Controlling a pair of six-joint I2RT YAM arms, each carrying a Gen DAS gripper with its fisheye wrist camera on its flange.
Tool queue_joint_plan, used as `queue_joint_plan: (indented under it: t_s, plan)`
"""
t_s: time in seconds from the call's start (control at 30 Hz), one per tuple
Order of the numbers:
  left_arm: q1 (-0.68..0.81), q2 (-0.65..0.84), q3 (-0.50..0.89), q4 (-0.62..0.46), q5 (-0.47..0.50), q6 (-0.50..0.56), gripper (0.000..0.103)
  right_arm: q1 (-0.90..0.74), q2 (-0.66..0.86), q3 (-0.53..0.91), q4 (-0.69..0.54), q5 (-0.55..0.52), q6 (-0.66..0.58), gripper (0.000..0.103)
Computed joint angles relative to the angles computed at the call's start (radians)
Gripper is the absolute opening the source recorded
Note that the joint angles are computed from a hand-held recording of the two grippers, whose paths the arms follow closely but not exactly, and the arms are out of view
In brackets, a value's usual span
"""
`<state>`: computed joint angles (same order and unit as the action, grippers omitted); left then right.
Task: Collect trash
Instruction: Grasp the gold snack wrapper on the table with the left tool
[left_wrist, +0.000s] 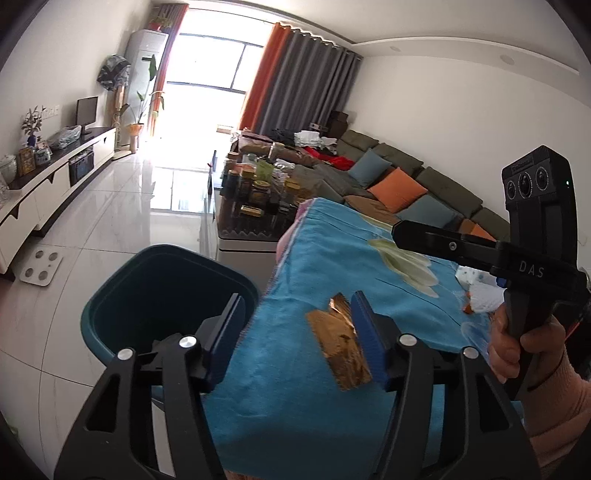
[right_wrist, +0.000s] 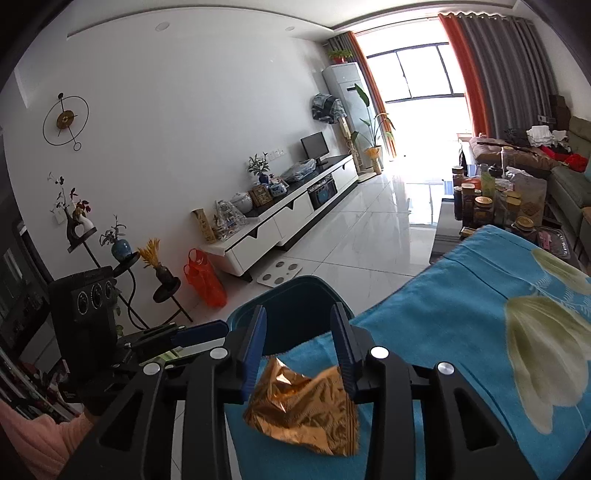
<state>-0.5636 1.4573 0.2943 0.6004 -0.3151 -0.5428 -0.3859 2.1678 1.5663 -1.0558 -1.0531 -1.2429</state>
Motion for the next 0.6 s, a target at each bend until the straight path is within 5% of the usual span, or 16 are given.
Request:
queue_joint_plan:
  t_s: [0.27,0.47,0.6]
  plan:
    - [-0.042,0.160,0.093,-0.015,0.021,-0.034,0.063,-0.188,0.089,0.085,-0.114,0.016,-0.119,0.039]
    - [-0.028,0.248,0.131,0.001,0.075,-0.050,0.063,-0.325,0.115,0.083,-0.078,0.025,-0.135,0.040]
    - [-0.016,0.299,0.159,0.009,0.106,-0.071,0.061,-0.416,0.200,0.201,-0.143,0.031,-0.168,0.040]
